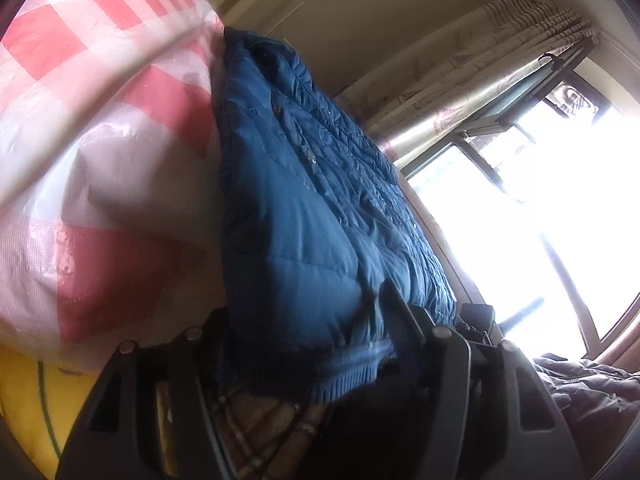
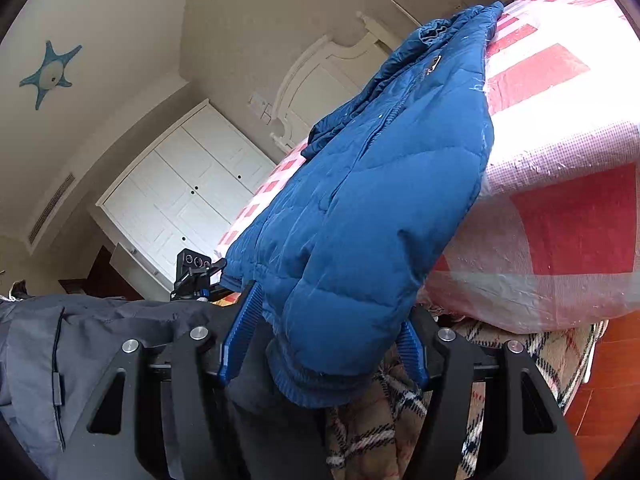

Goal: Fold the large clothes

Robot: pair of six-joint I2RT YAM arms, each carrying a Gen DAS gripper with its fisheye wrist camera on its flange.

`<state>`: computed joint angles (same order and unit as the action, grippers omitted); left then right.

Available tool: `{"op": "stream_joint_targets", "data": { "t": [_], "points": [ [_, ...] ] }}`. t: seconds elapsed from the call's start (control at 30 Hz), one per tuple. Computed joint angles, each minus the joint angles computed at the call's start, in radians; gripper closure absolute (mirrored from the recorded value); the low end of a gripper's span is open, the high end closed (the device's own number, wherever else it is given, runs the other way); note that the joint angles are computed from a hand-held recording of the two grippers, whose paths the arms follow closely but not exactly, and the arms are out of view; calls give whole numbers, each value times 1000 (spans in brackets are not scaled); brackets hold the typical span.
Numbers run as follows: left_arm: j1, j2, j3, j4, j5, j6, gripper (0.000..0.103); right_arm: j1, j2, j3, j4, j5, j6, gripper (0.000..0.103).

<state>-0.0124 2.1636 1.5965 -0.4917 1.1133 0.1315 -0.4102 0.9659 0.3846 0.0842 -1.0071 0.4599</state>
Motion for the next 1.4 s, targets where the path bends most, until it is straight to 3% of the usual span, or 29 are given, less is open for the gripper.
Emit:
{"op": "stream_joint_targets", "data": {
  "t": [0.07,0.13,0.2,0.23,0.3,0.37,0.4,0.43,0.47,0.53,0.6,0.63,0.67,0.7,0.8,0.87,0.97,1.1,1.13,1.23,1.3,1.33,1.37,1.4],
  "points": [
    [-17,-48,-40,36,-31,2,59,51,-23,-3,-6,101,-12,64],
    [-17,-114,-96,63,-41,20,73,86,-104,-21,-37,174,-45,74],
    [-5,-189,-155,104,-31,2,83,106,-211,-30,-86,228,-53,78],
    [11,-222,-178,137,19,-35,87,98,-259,-36,-85,229,-23,78],
    [25,-303,-255,375,128,-244,90,67,-352,-44,-30,219,67,79],
    [28,-356,-331,782,187,-589,103,59,-386,-1,9,242,110,79],
    [34,-349,-360,1055,212,-809,103,67,-382,35,15,259,109,79],
    [40,-345,-348,1160,215,-916,103,86,-371,73,8,284,93,79],
    [40,-352,-318,1098,206,-876,103,96,-354,107,0,293,70,79],
    [27,-359,-189,595,127,-492,102,106,-325,154,-54,306,0,79],
    [34,-312,-107,280,46,-269,80,128,-320,158,-104,336,-26,79],
    [41,-282,-94,210,10,-218,37,137,-327,144,-120,347,-29,79],
    [50,-280,-122,204,-29,-208,2,148,-336,126,-134,360,-29,79],
    [66,-283,-165,214,-53,-203,2,158,-347,108,-145,373,-22,79],
    [109,-197,-139,54,-74,-78,2,121,-379,58,-133,332,31,79],
    [121,-143,-133,43,-134,-43,2,99,-372,58,-133,307,33,79],
    [124,-21,-75,32,-126,-51,2,98,-338,58,-102,292,41,79],
    [87,113,41,-30,-62,-23,2,104,-343,50,-107,299,56,79],
    [83,143,75,-68,-5,3,2,101,-346,49,-118,299,52,79],
    [80,235,214,-281,182,137,3,88,-356,42,-146,290,48,79],
    [68,224,228,-369,206,256,5,86,-347,34,-138,287,51,79],
    [60,181,177,-328,183,268,26,86,-347,29,-132,285,55,79],
    [51,135,123,-259,133,251,57,83,-342,22,-117,280,61,79],
    [44,103,75,-195,117,220,60,79,-340,16,-105,274,67,79]
  ]
}}
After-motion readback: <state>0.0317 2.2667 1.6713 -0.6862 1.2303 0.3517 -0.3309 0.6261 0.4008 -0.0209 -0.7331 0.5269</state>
